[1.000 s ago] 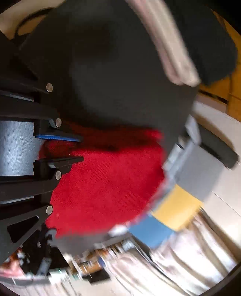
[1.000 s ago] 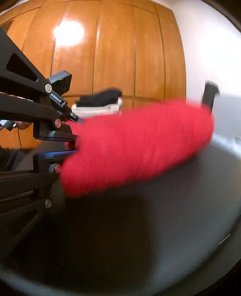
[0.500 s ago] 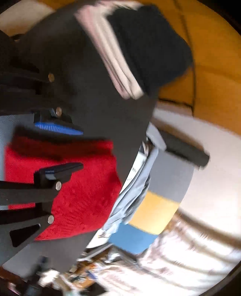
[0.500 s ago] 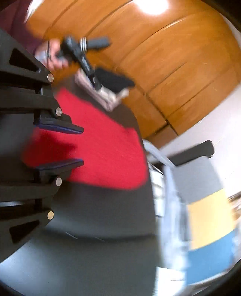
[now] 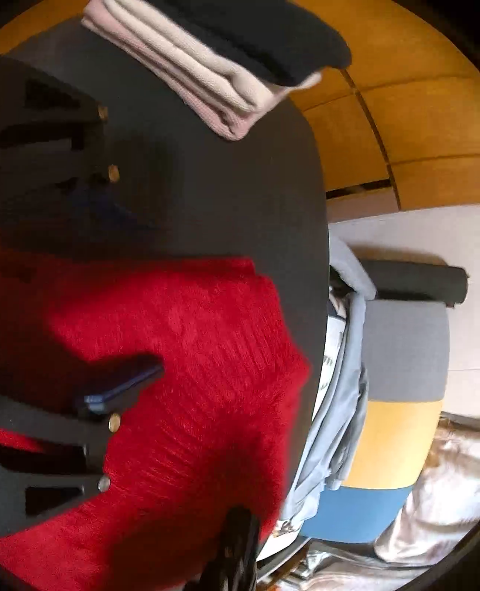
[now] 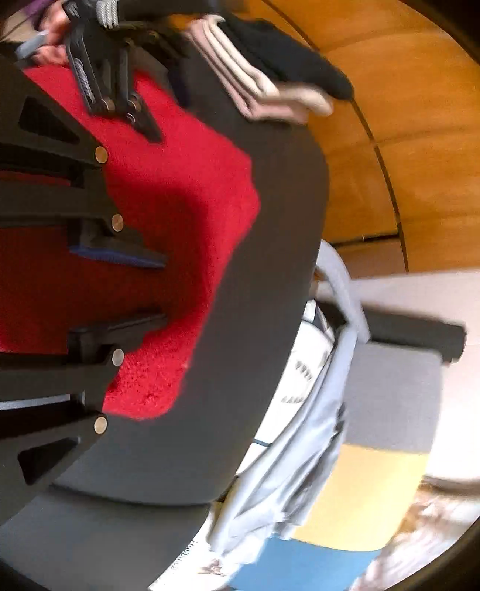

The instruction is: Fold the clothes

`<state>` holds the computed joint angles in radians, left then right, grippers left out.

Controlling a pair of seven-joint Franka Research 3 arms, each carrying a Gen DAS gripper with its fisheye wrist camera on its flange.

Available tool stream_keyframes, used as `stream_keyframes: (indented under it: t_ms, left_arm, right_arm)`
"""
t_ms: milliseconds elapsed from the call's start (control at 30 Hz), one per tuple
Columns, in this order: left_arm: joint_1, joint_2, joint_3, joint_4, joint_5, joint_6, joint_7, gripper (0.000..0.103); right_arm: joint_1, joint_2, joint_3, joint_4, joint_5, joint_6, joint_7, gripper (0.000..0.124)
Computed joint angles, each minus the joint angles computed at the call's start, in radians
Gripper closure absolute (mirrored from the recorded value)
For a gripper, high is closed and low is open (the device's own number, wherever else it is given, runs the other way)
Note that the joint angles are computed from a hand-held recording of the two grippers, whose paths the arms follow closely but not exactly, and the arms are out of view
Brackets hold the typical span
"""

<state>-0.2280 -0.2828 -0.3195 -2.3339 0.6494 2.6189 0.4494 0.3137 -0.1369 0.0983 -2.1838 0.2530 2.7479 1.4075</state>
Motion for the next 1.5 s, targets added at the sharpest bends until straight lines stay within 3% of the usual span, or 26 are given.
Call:
stream_keyframes:
  t_ms: [67,167,233,333,400,533,633,667,733,767,833,933,1000,1100,1200,1300,1400,1500]
  left_arm:
    - [-0.005,-0.010,0.030,-0.033,-0.059,0.056,-0.006,0.023]
    - [-0.003,-0.008,0.040,-0.042,-0.119,0.064,-0.014,0.015]
    - [0.000,-0.012,0.038,-0.046,-0.131,0.066,-0.008,0.013]
    - [-0.043,-0.025,0.081,-0.049,-0.253,0.074,0.085,0.014]
    - [-0.071,-0.054,0.117,-0.068,-0.360,0.100,0.142,0.016]
    - [-0.007,-0.180,0.046,-0.152,-0.315,0.138,0.058,0.016]
    - [0.032,-0.172,-0.031,-0.116,-0.211,0.042,0.055,0.016]
    - [0.036,-0.150,-0.054,-0.094,-0.173,-0.012,0.063,0.016]
    - [0.028,-0.120,-0.067,-0.079,-0.119,-0.063,0.063,0.013]
    - [0.026,-0.127,-0.068,-0.090,-0.090,-0.059,0.046,0.011]
    - [0.011,-0.140,-0.060,-0.107,-0.061,-0.057,0.033,0.008]
    - [-0.050,-0.181,0.018,-0.132,-0.146,-0.023,0.112,0.010]
    - [-0.056,-0.240,0.052,-0.175,-0.188,0.026,0.126,0.010]
    - [-0.085,-0.263,0.120,-0.205,-0.283,0.114,0.190,0.009]
    - [-0.136,-0.204,0.185,-0.175,-0.403,0.141,0.313,0.000]
    - [-0.198,-0.142,0.253,-0.132,-0.540,0.141,0.456,0.000]
    - [-0.184,-0.047,0.243,-0.044,-0.593,0.040,0.531,0.000]
    - [-0.187,0.000,0.247,-0.017,-0.692,0.040,0.620,0.000]
  right_arm:
    - [0.000,0.013,-0.012,0.000,0.047,0.016,-0.003,0.101]
    - [-0.007,0.007,0.004,-0.039,-0.013,0.102,0.012,0.101]
    - [0.031,-0.015,-0.020,-0.074,0.084,0.152,-0.085,0.100]
    - [0.058,-0.083,-0.050,-0.085,0.217,0.101,-0.156,0.098]
    - [0.089,-0.178,-0.076,-0.148,0.329,0.120,-0.193,0.097]
    - [0.117,-0.363,-0.075,-0.297,0.377,0.137,-0.228,0.096]
    - [0.067,-0.409,-0.002,-0.363,0.277,0.099,-0.175,0.096]
    - [0.014,-0.405,0.051,-0.374,0.228,0.082,-0.136,0.096]
    - [-0.031,-0.380,0.096,-0.394,0.109,0.070,-0.038,0.096]
    - [-0.002,-0.373,0.070,-0.408,0.143,0.098,-0.049,0.096]
    - [0.107,-0.387,-0.050,-0.416,0.267,0.100,-0.056,0.096]
    - [0.234,-0.477,-0.188,-0.462,0.505,0.149,-0.087,0.091]
    - [0.247,-0.525,-0.215,-0.490,0.581,0.164,-0.084,0.076]
    - [0.226,-0.551,-0.259,-0.491,0.643,0.058,-0.045,0.060]
    - [0.216,-0.528,-0.304,-0.464,0.709,-0.063,-0.065,0.055]
    - [0.170,-0.464,-0.286,-0.409,0.669,-0.166,-0.080,0.053]
    - [0.097,-0.408,-0.210,-0.356,0.556,-0.235,-0.059,0.053]
    - [0.052,-0.365,-0.157,-0.325,0.524,-0.258,-0.060,0.053]
